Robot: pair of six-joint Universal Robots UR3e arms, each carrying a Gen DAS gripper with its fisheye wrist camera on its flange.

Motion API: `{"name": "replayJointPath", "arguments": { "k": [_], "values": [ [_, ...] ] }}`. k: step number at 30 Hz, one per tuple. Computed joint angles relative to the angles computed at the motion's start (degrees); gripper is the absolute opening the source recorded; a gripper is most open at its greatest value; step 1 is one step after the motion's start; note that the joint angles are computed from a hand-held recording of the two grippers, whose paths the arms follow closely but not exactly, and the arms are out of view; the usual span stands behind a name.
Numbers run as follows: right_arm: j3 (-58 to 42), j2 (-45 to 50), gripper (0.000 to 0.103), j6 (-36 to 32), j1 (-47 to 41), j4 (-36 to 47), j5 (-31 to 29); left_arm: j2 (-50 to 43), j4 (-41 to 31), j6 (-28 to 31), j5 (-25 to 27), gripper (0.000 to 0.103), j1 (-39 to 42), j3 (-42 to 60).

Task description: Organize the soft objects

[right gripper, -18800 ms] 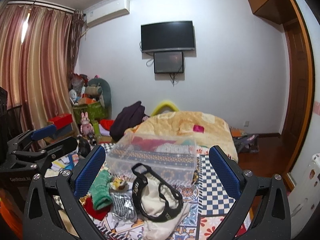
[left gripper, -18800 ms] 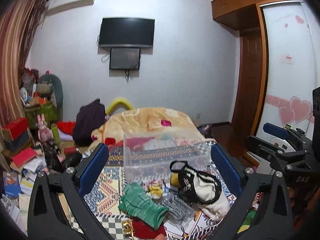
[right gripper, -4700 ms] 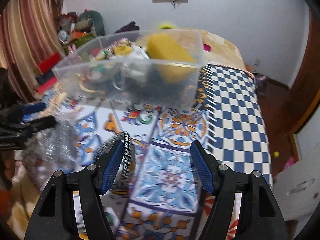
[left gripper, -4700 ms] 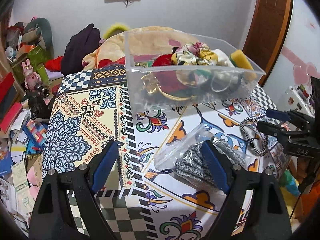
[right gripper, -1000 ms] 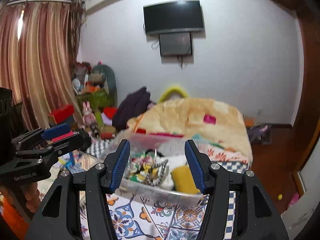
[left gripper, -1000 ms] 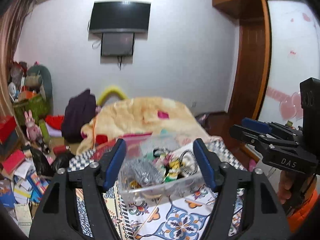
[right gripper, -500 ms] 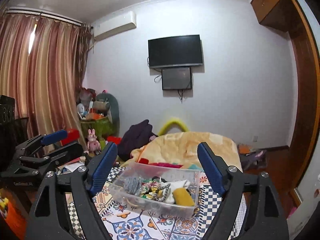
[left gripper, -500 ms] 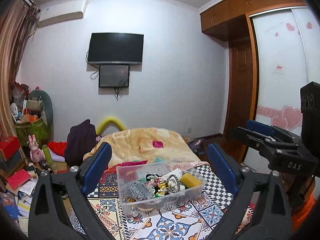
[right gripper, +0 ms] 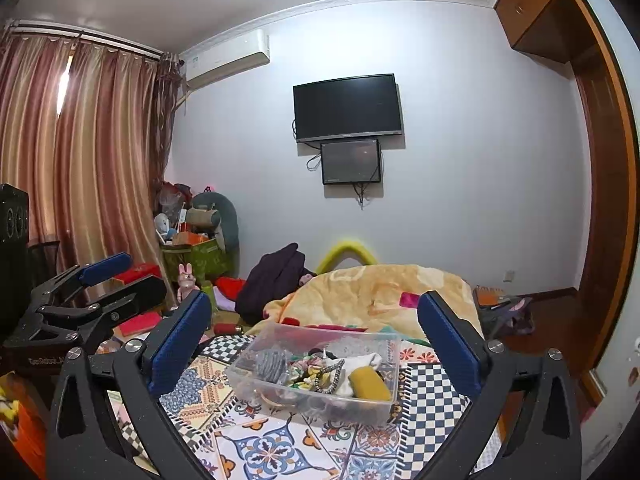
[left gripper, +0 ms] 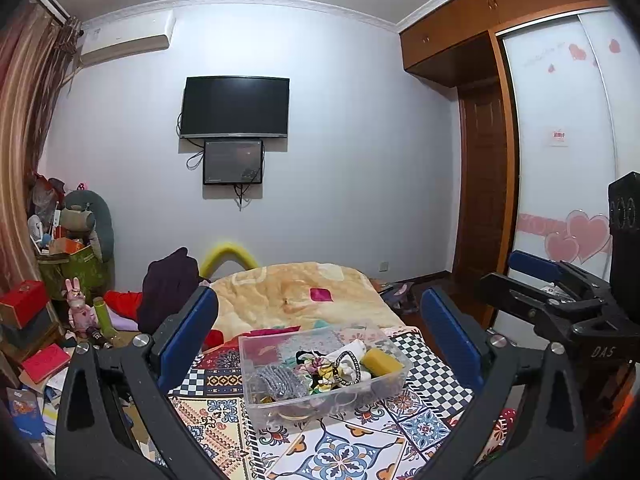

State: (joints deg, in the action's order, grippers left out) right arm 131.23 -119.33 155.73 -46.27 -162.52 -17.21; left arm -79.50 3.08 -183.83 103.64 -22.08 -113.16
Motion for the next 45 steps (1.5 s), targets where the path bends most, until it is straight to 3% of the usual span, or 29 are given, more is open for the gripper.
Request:
{"name": "replayJointPath", "arguments": {
  "k": [6, 10, 40, 45],
  "values": [
    [0.8, -4.2, 0.103, -5.2, -2.6, 8.8, 2.4, 0.1, -0.6, -0.9, -0.1, 0.103, 0.3, 0.0],
    [0.9, -4.9, 0.103, -6.1, -3.1, 10.3, 2.5, 0.3, -1.1, -1.2, -0.2, 0.103, 0.4, 0.1],
    [0.5, -5.7, 0.103, -6.5, -4.3, 11.8, 3.0, 1.0, -2.1, -1.8, -1.0, 0.103, 1.0, -0.4],
    [0.3, -4.4, 0.103, -4.6, -3.4, 9.0, 2.0, 1.6, -2.4, -2.0, -2.4, 0.103, 1.8, -0.9]
  ]
}}
